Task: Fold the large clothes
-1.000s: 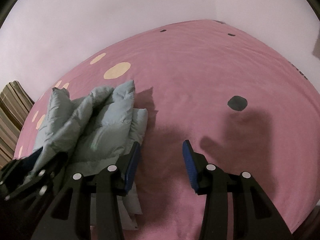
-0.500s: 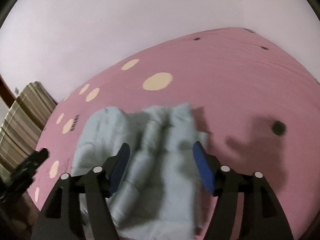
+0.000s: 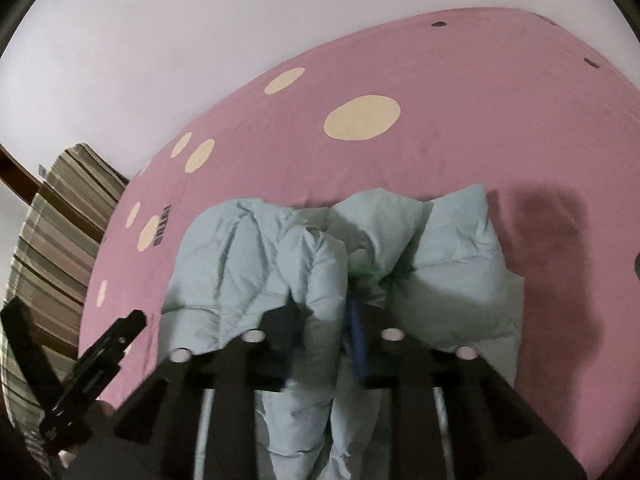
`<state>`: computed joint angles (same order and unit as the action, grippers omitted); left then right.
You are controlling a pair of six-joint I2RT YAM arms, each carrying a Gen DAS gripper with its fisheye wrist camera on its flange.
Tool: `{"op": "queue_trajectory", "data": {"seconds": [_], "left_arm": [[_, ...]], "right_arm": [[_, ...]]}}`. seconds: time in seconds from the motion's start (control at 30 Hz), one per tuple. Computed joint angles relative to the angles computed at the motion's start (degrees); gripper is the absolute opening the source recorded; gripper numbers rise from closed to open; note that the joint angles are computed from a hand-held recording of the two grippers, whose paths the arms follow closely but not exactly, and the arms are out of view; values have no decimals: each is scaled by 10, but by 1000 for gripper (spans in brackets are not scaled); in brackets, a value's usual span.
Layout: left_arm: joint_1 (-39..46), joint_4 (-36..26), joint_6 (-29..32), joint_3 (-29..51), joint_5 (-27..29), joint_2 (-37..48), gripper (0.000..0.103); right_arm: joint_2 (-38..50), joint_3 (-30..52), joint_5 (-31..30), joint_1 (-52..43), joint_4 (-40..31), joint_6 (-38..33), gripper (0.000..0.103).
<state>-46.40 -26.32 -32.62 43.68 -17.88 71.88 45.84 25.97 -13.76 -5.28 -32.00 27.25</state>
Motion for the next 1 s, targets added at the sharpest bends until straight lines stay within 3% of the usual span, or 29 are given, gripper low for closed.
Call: {"op": "queue_trajectory", "data": {"seconds": [0.23,0.37,0.6,0.8,1.0], "left_arm": [[-42,26,13,35,4,56,70],[-84,24,9,71,-24,118,70],[-123,4,-5,123,-50,220,71],[-126,17,-9,132,-48,255,71],[-117,27,-4,114,-30,230,71]], "right_arm": [[-54,6,-25,-107,-69,-92,13],[-43,-14,-45,-178,-70,-150,13],[29,-66,-73,-252,-2,-218,14],[89,-108,-79,-255,89,-227,14],[90,-102,-107,-277,77,-251,18]]}}
